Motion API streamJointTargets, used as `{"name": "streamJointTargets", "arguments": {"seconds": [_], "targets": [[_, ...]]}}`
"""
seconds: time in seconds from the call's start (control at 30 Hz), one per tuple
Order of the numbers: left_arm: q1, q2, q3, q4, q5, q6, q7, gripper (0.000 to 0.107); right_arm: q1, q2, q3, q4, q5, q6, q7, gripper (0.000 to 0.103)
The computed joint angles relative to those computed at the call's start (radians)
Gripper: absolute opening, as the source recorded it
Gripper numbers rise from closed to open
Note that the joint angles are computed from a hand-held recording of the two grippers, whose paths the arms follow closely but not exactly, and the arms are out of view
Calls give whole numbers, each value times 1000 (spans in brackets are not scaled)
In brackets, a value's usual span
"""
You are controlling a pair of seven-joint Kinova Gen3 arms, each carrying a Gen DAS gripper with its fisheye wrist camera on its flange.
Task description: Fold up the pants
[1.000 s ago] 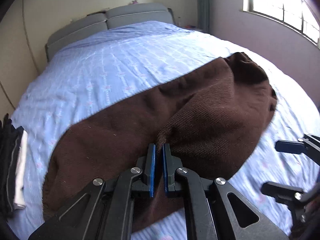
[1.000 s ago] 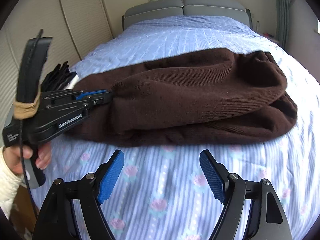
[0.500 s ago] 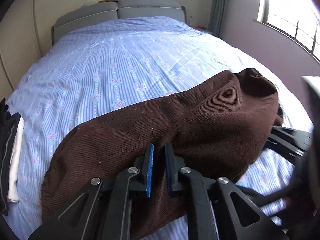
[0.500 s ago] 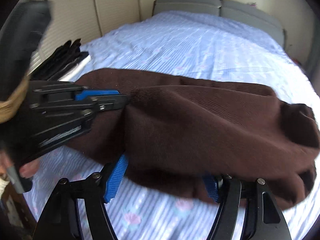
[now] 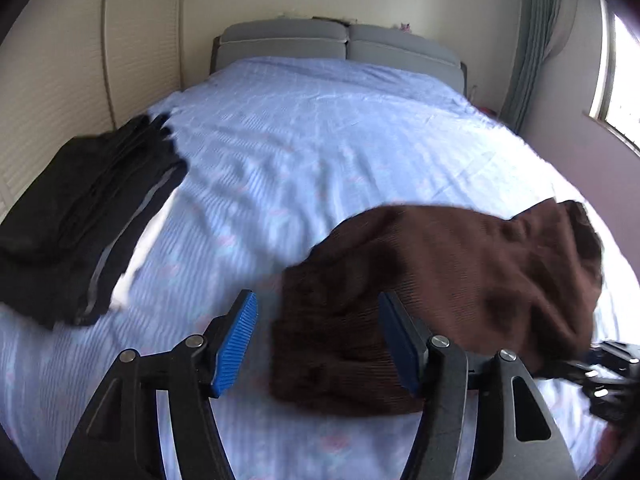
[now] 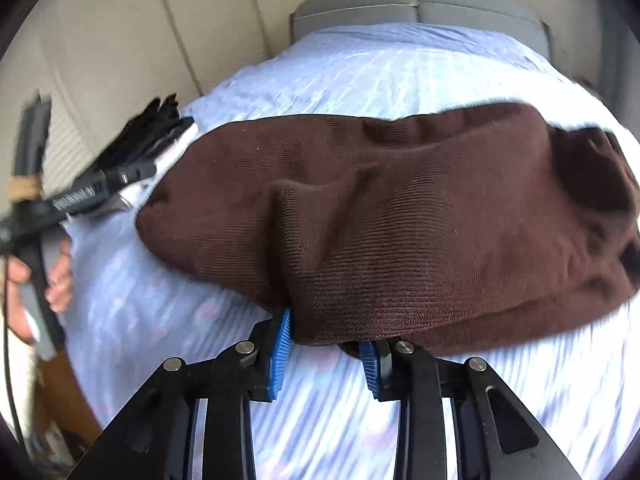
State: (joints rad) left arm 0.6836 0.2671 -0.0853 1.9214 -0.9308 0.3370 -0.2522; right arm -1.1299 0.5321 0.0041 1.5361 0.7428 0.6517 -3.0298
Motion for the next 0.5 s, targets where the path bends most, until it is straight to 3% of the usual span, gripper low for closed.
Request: {"name": "streamJointTargets", "arguments": {"seconds": [0.1, 0.2, 0.37, 0.5], "targets": [[-64, 15, 73, 25, 40, -13, -16, 63, -41, 38, 0, -39, 17, 81, -25, 32], [-177, 8, 146, 63, 162, -90, -54, 68, -45, 38, 9, -28, -23, 73, -90, 32], [-151, 25, 99, 51, 358, -92, -219, 70, -25, 76, -16, -96, -37, 155, -59, 32], [-2, 56, -55, 4, 465, -19, -313, 74, -65, 66, 6, -97, -30, 191, -109, 41]]}}
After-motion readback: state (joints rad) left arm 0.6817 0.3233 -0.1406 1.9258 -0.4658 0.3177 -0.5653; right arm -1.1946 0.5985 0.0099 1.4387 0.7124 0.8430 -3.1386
